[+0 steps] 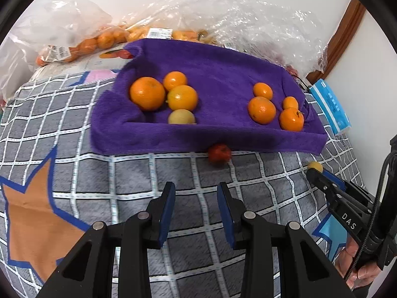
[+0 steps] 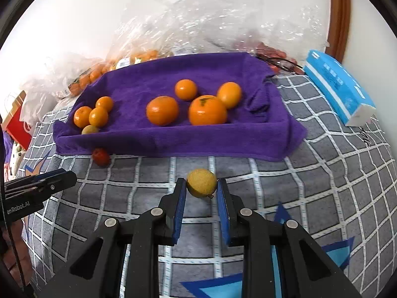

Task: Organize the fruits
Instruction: 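Grasp the red fruit with the left tool while the right tool holds the yellow-green fruit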

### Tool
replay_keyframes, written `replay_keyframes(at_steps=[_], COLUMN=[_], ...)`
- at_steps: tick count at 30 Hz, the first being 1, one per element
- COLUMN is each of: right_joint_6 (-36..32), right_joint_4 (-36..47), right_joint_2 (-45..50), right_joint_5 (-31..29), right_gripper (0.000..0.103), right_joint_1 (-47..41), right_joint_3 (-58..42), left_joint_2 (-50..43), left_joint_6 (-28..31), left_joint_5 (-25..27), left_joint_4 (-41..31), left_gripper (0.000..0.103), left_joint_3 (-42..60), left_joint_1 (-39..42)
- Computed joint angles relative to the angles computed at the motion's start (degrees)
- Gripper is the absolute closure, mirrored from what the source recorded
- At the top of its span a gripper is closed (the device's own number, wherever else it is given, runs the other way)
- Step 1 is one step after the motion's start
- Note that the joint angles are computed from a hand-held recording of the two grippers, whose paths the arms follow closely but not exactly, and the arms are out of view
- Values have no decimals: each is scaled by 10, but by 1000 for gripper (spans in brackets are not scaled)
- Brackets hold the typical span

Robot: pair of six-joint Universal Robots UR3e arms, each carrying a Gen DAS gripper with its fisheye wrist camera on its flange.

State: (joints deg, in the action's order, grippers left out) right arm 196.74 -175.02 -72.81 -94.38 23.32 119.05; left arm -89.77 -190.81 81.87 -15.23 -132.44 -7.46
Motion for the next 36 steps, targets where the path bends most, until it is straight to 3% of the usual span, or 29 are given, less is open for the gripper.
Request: replay_keyframes(at_steps=[18, 36], right_joint_6=[-19, -34], right_joint_4=[-39, -52], right_joint_2=[-34, -44], right_joint_5=[36, 52], right_gripper=[78, 78], right_joint_1=[-68, -91], right_joint_3=[72, 94], left_joint_2=[-111, -165], left_joint_6=[-37, -76], left_joint_5=[25, 68], left_joint_4=[-21, 7], left_gripper=[70, 73], left_joint_3=[117, 166], left_joint_1=[-60, -81])
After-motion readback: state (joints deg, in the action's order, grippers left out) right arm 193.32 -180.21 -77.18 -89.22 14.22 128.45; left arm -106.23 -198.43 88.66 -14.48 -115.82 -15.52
